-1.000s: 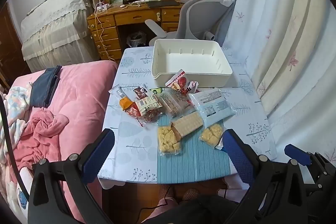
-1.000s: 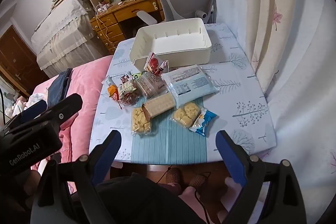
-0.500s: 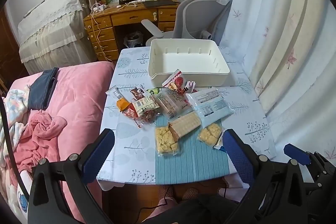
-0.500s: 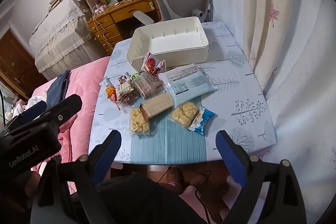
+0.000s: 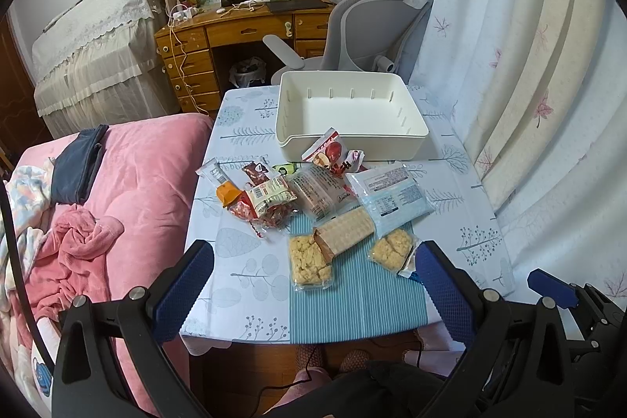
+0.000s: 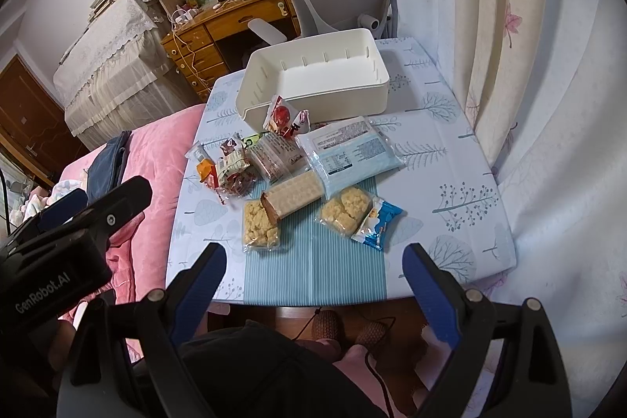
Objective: Organize snacks
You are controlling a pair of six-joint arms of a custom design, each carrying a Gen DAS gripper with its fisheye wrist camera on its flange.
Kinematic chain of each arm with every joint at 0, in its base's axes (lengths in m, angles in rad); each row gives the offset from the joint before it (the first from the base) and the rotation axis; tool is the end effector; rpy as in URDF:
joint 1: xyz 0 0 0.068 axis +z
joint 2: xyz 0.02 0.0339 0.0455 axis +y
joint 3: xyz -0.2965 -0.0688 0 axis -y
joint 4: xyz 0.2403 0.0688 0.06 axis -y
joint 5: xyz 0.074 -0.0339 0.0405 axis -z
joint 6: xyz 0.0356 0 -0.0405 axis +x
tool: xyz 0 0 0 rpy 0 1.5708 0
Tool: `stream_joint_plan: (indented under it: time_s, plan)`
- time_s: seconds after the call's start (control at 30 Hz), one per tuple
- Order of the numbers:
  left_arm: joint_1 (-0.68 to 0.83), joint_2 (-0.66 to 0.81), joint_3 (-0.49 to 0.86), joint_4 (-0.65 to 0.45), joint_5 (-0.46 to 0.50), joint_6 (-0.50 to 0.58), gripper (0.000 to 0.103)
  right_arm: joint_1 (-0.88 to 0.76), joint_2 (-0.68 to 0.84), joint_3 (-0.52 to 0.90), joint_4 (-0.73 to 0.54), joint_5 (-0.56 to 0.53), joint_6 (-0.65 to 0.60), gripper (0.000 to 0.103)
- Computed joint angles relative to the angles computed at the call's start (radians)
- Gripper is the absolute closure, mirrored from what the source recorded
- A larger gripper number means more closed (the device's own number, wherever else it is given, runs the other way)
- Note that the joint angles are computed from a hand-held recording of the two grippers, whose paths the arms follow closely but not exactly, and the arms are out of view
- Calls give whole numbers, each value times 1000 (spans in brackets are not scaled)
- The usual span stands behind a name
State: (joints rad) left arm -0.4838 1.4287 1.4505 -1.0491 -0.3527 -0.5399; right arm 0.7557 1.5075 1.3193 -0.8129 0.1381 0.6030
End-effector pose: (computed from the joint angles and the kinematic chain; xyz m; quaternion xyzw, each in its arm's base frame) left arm 0.2469 -0.1159 0.3803 -0.0737 0.9467 0.0179 0.3132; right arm 0.2271 0.2073 0.3314 -0.0537 0.9561 0.1246 0.2597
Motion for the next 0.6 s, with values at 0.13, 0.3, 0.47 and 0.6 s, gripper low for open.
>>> stream_joint_plan:
  time_s: [0.13,0.3,0.47,0.6]
  plan:
    - [-3,5,-2,7,2,-1,1,-2,1,1,0,-2,-1,11]
    - [-12,10,-14,21,-1,-8,1,-4,2,-10,9,-5,2,11]
    - [-13,10,-18,24,0,-9,1,6,-17,-65,43,0,20,11]
    - [-16,11,-31,37,3,-13,1,3,-15,-72,47,-8,28,11]
